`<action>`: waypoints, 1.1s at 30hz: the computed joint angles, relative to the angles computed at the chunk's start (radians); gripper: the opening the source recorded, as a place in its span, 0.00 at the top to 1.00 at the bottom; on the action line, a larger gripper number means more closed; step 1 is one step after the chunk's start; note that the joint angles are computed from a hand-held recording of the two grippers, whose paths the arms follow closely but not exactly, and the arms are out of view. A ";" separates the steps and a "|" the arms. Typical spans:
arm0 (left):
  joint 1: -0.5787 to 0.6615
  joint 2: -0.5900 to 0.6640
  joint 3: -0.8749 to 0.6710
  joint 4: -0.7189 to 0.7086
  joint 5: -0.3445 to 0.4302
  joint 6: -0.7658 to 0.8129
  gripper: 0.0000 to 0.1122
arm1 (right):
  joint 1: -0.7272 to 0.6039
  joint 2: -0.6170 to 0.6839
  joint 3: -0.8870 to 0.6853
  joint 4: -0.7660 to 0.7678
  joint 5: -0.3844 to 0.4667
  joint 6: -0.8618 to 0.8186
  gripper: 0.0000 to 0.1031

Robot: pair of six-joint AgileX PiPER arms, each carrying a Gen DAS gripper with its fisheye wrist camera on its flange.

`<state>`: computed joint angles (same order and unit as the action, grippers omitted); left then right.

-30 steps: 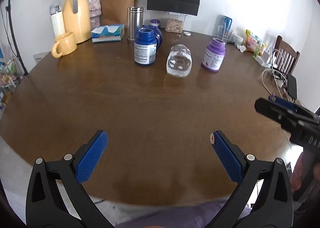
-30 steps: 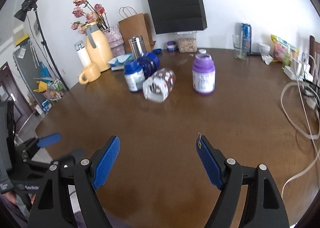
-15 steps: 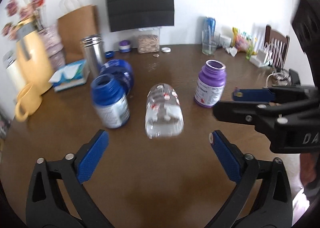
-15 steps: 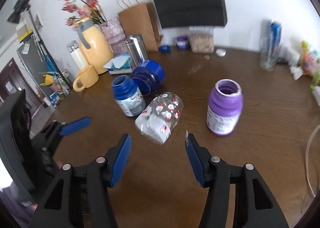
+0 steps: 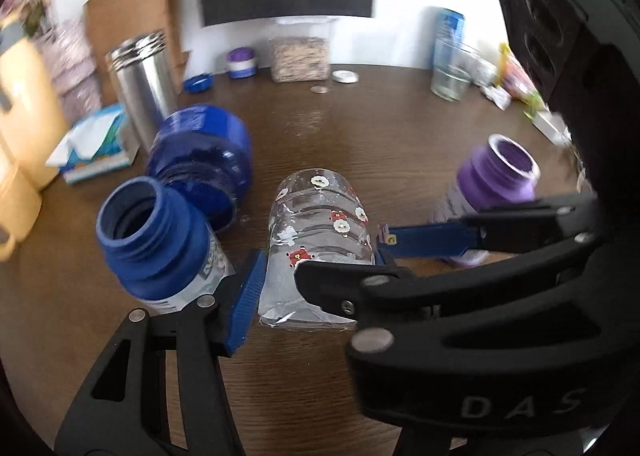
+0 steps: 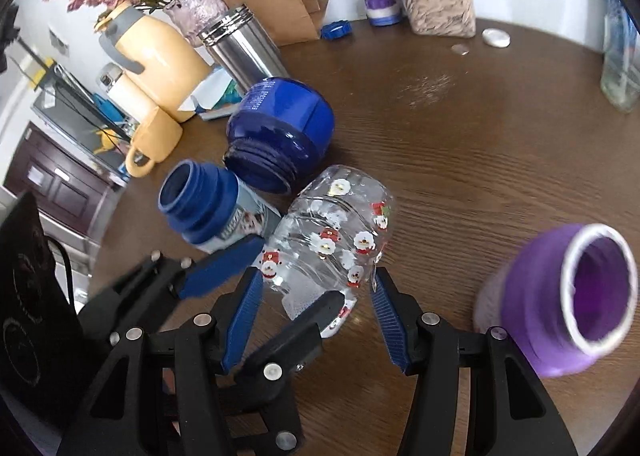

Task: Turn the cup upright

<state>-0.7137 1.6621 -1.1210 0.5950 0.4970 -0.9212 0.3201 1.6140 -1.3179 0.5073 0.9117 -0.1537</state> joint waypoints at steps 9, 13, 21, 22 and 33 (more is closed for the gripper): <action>0.034 -0.056 0.058 -0.349 -0.070 0.375 0.39 | -0.034 0.080 -0.075 0.046 0.048 -0.103 0.42; 0.035 -0.132 0.087 -0.292 -0.071 0.358 0.38 | -0.064 0.097 -0.106 0.032 0.043 -0.146 0.43; 0.104 -0.068 -0.131 -0.439 0.112 0.588 0.37 | -0.110 0.084 -0.166 -0.019 0.049 -0.208 0.57; 0.104 -0.049 -0.162 -0.409 0.141 0.572 0.39 | -0.116 0.082 -0.176 -0.027 0.064 -0.200 0.57; 0.204 0.461 -1.065 -0.591 0.620 0.883 0.42 | -0.194 0.110 -0.251 0.022 0.124 -0.191 0.57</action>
<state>-0.5097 2.1227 -2.1863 0.0044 1.1171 -0.0386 0.1266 1.7240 -1.5686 0.5291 1.0353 -0.3447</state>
